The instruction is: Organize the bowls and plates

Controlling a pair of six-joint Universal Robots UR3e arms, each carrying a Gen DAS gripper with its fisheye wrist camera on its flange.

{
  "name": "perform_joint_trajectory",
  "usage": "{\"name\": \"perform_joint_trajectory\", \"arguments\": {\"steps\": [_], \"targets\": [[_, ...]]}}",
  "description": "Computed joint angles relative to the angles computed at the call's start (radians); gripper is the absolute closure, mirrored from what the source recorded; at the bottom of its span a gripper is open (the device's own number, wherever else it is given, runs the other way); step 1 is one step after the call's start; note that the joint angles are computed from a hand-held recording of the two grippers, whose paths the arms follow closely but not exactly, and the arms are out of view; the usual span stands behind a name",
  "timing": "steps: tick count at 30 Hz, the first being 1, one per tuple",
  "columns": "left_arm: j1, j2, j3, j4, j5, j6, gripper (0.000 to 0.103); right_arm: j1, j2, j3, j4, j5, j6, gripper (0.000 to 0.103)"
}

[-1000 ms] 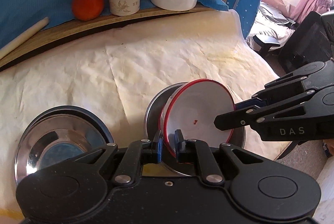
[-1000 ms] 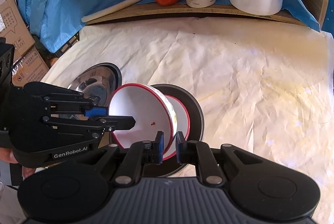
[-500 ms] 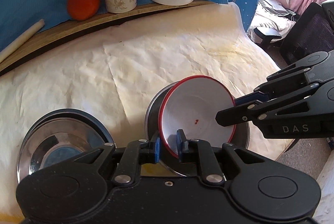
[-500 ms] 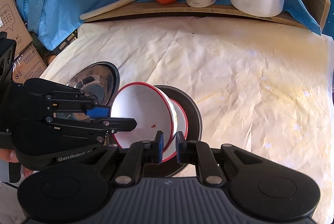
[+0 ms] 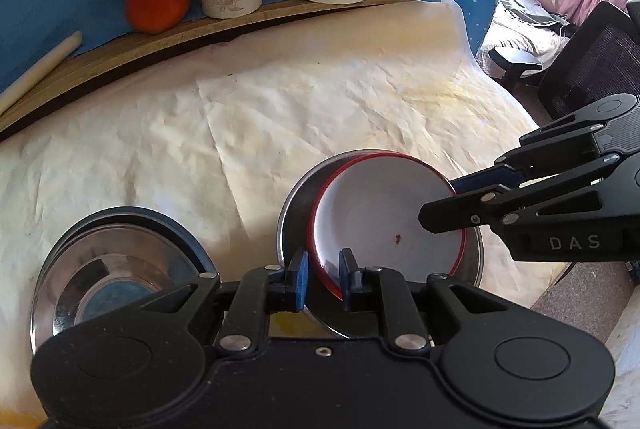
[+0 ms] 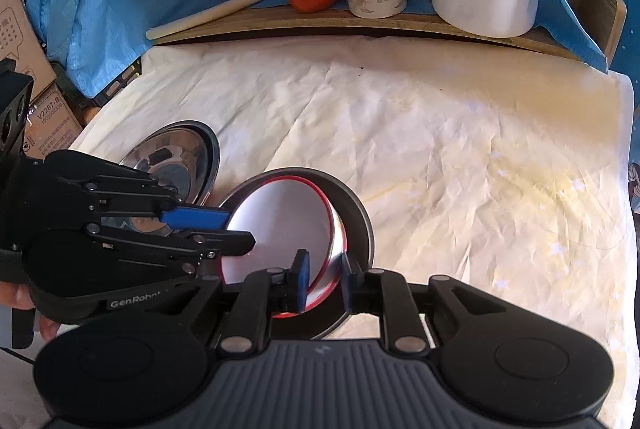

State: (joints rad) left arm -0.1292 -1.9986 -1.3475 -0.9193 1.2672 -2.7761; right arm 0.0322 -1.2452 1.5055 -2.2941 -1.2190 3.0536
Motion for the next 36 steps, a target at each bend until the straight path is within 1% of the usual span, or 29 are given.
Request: {"name": "perform_joint_trajectory", "arguments": {"steps": [5, 14, 16, 17, 18, 19, 21, 22, 23, 24, 25, 26, 27, 28, 29, 30, 31, 32, 33, 34, 36], "targets": [[0.010, -0.002, -0.001, 0.006, -0.017, -0.009, 0.085, 0.000, -0.005, 0.012, -0.013, -0.001, -0.004, 0.084], [0.055, 0.020, -0.024, 0.003, -0.087, -0.024, 0.084, 0.005, -0.042, 0.052, -0.055, -0.006, 0.006, 0.079], [0.066, 0.032, -0.039, 0.010, -0.104, -0.028, 0.083, 0.000, -0.057, 0.066, -0.067, -0.001, 0.008, 0.074], [0.073, 0.040, -0.049, 0.014, -0.115, -0.030, 0.082, -0.003, -0.068, 0.079, -0.076, 0.001, 0.011, 0.070], [0.081, 0.051, -0.064, 0.025, -0.123, -0.036, 0.078, -0.008, -0.078, 0.091, -0.086, 0.002, 0.014, 0.065], [0.085, 0.062, -0.079, 0.042, -0.123, -0.044, 0.069, -0.013, -0.092, 0.109, -0.099, 0.004, 0.018, 0.062], [0.097, 0.080, -0.112, 0.079, -0.128, -0.060, 0.061, -0.026, -0.117, 0.145, -0.125, 0.011, 0.024, 0.048], [0.105, 0.087, -0.124, 0.088, -0.136, -0.064, 0.059, -0.035, -0.133, 0.168, -0.140, 0.018, 0.027, 0.044], [0.115, 0.095, -0.135, 0.091, -0.146, -0.068, 0.058, -0.044, -0.152, 0.196, -0.158, 0.022, 0.029, 0.035], [0.126, 0.104, -0.150, 0.096, -0.157, -0.070, 0.053, -0.051, -0.169, 0.219, -0.172, 0.023, 0.030, 0.027], [0.135, 0.116, -0.168, 0.108, -0.164, -0.073, 0.044, -0.059, -0.187, 0.244, -0.186, 0.026, 0.031, 0.023], [0.145, 0.128, -0.194, 0.131, -0.168, -0.083, 0.039, -0.067, -0.208, 0.271, -0.200, 0.029, 0.032, 0.017], [0.154, 0.141, -0.219, 0.156, -0.174, -0.090, 0.032, -0.077, -0.230, 0.300, -0.212, 0.036, 0.032, 0.014], [0.164, 0.156, -0.249, 0.186, -0.182, -0.095, 0.028, -0.086, -0.250, 0.325, -0.221, 0.044, 0.031, 0.013], [0.172, 0.167, -0.272, 0.208, -0.190, -0.095, 0.025, -0.093, -0.266, 0.346, -0.229, 0.048, 0.032, 0.009], [0.180, 0.179, -0.294, 0.231, -0.196, -0.095, 0.020, -0.099, -0.282, 0.369, -0.239, 0.050, 0.032, 0.005], [0.187, 0.191, -0.319, 0.255, -0.203, -0.096, 0.013, -0.102, -0.297, 0.389, -0.251, 0.048, 0.032, 0.003], [0.193, 0.203, -0.347, 0.287, -0.211, -0.098, 0.009, -0.103, -0.312, 0.408, -0.259, 0.044, 0.029, 0.000], [0.199, 0.211, -0.363, 0.305, -0.217, -0.094, 0.003, -0.105, -0.326, 0.426, -0.265, 0.041, 0.022, 0.001], [0.203, 0.219, -0.382, 0.328, -0.222, -0.087, 0.001, -0.108, -0.339, 0.440, -0.267, 0.039, 0.016, 0.001], [0.207, 0.229, -0.406, 0.361, -0.223, -0.054, 0.001, -0.104, -0.360, 0.471, -0.277, 0.032, 0.007, 0.000]]}}
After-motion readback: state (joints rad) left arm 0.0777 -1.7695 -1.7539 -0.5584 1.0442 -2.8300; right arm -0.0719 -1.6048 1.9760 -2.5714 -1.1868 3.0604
